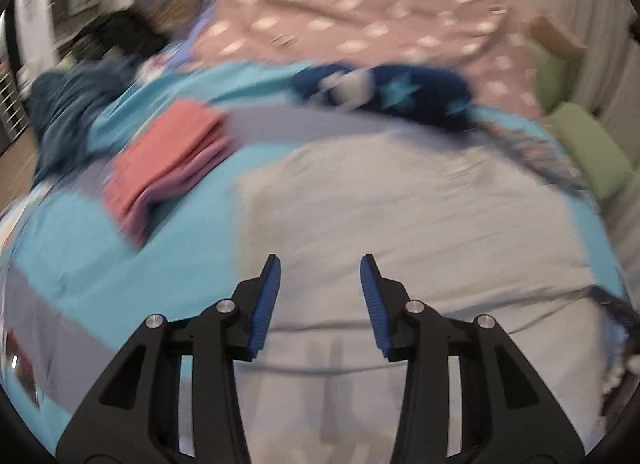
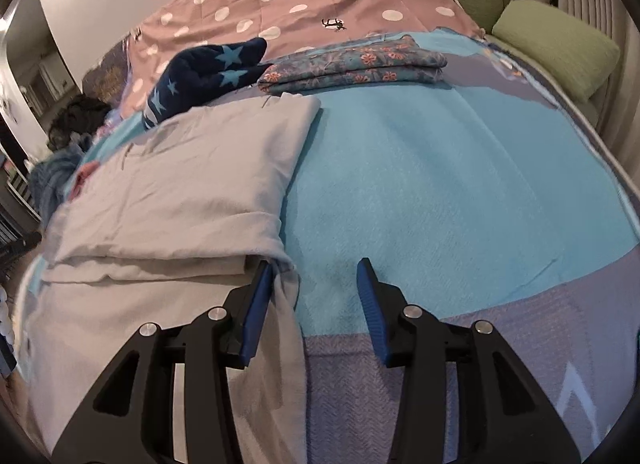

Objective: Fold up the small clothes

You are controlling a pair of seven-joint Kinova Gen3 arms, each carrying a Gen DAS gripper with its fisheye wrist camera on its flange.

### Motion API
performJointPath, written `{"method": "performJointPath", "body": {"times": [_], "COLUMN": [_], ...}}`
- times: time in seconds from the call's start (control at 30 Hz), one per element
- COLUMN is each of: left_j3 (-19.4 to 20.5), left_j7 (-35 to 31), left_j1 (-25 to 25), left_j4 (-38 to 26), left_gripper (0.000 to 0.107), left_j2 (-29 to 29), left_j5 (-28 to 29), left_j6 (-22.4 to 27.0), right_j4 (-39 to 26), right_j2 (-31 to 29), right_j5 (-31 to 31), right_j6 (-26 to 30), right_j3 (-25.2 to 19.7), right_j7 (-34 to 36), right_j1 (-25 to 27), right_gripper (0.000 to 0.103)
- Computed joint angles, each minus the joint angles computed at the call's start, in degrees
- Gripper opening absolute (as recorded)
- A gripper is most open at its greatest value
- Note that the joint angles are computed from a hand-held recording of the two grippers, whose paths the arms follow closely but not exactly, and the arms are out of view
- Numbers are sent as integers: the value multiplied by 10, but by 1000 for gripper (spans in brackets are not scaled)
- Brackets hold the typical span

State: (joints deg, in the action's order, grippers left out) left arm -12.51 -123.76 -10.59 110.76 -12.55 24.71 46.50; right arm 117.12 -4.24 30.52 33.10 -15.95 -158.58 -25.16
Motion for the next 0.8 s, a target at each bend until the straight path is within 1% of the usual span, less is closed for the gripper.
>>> {"method": "performJointPath", "body": {"times": [0.03,0.1,0.17,0.2,0.23,0.27,0.3,0.33,0.37,0.4,0.47,0.5,0.57,0.6,0.63,0.67,0.7,0.73,0.77,0.8], "left_j3": [3,14,50,63,86,99,122,149,172,184,194,187,165,157,160,173,196,210,218,217], "left_j7": [-10,-32,-37,-35,-23,-6,15,31,50,62,100,119,144,153,165,179,189,193,194,192], "left_j1": [13,44,72,85,104,124,137,143,150,160,199,226,277,291,299,298,286,283,285,295], "left_j4": [-11,-42,-77,-92,-113,-132,-158,-181,-204,-230,-281,-307,-361,-387,-414,-440,-463,-489,-515,-539], "left_gripper": [41,41,41,41,41,41,41,41,41,41,41,41,41,41,41,40,39,33,30,30], "left_j2": [0,12,39,53,75,95,122,148,175,199,251,272,317,335,356,376,390,408,424,437], "left_j5": [16,55,74,74,67,54,40,31,23,8,-28,-52,-98,-115,-134,-153,-171,-180,-190,-204], "left_j6": [13,47,66,71,70,71,75,77,81,94,109,120,135,153,169,187,210,233,256,278], "right_j4": [1,1,-7,-10,-13,-12,-8,-2,8,16,31,38,42,44,45,46,47,49,51,54], "right_j2": [0,3,11,15,18,18,16,12,4,-1,-11,-16,-18,-20,-20,-21,-22,-23,-23,-25], "right_j5": [6,14,35,46,57,62,60,51,36,23,-7,-25,-42,-51,-60,-66,-76,-85,-95,-107], "right_j6": [1,-1,17,26,36,36,28,12,-11,-29,-65,-82,-96,-103,-108,-111,-116,-121,-127,-134], "right_j3": [-3,-5,-14,-16,-18,-15,-10,-6,9,13,21,25,20,19,18,15,15,15,16,18], "right_j7": [-7,-7,-14,-21,-30,-34,-33,-26,-15,-6,18,33,46,55,63,68,78,87,97,108], "right_j1": [-1,-4,-13,-18,-25,-29,-31,-25,-25,-18,-4,3,16,22,27,32,35,38,41,43], "right_gripper": [45,51,59,59,60,60,60,61,61,61,61,61,61,61,61,61,61,62,63,63]}}
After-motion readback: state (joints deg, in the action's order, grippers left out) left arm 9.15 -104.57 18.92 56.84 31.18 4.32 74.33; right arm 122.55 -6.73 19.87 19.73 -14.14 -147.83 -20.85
